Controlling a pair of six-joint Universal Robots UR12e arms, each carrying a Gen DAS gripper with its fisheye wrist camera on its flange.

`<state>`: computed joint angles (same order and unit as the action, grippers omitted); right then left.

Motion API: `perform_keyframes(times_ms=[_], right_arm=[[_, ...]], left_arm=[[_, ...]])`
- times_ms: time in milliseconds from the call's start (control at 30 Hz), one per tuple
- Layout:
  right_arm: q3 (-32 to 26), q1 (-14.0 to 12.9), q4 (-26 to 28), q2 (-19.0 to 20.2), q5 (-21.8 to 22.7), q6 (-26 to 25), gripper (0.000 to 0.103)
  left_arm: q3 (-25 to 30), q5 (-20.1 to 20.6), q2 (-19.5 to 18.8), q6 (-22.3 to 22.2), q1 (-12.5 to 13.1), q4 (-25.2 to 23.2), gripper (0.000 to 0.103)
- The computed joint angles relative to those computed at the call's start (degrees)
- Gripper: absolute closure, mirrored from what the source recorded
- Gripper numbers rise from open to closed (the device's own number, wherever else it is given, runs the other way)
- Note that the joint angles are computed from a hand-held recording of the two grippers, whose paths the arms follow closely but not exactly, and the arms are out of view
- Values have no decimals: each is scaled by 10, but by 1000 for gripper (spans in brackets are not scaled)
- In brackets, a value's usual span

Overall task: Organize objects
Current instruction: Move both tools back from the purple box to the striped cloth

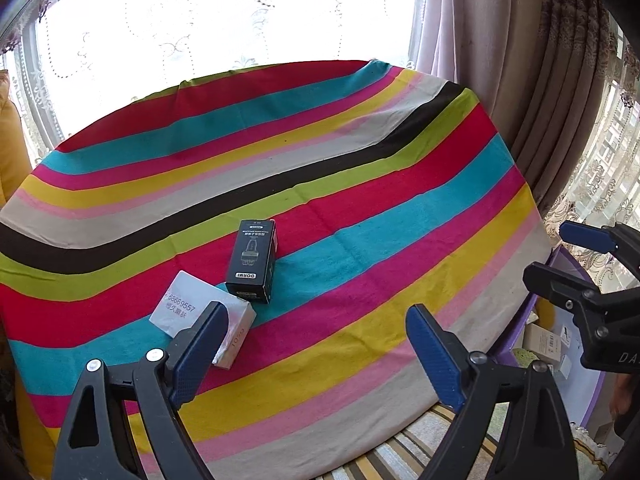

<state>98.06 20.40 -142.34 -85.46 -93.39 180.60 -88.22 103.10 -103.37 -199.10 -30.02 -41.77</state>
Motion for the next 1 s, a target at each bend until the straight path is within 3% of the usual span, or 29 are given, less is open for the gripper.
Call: perform_keyframes(times_ms=[100, 167, 533, 1000], right_arm=[[-12, 3, 11, 12, 8, 3, 16], [-19, 5, 15, 19, 11, 3, 16], [-66, 19, 30, 66, 30, -1, 15], [-136, 32, 66, 128, 73, 42, 15]], left_arm=[[-9, -13, 3, 1, 13, -6, 11], [-14, -19, 5, 13, 21, -7, 0], [-46, -34, 14, 58, 65, 1, 0], [-52, -44, -3, 135, 80, -4, 0]])
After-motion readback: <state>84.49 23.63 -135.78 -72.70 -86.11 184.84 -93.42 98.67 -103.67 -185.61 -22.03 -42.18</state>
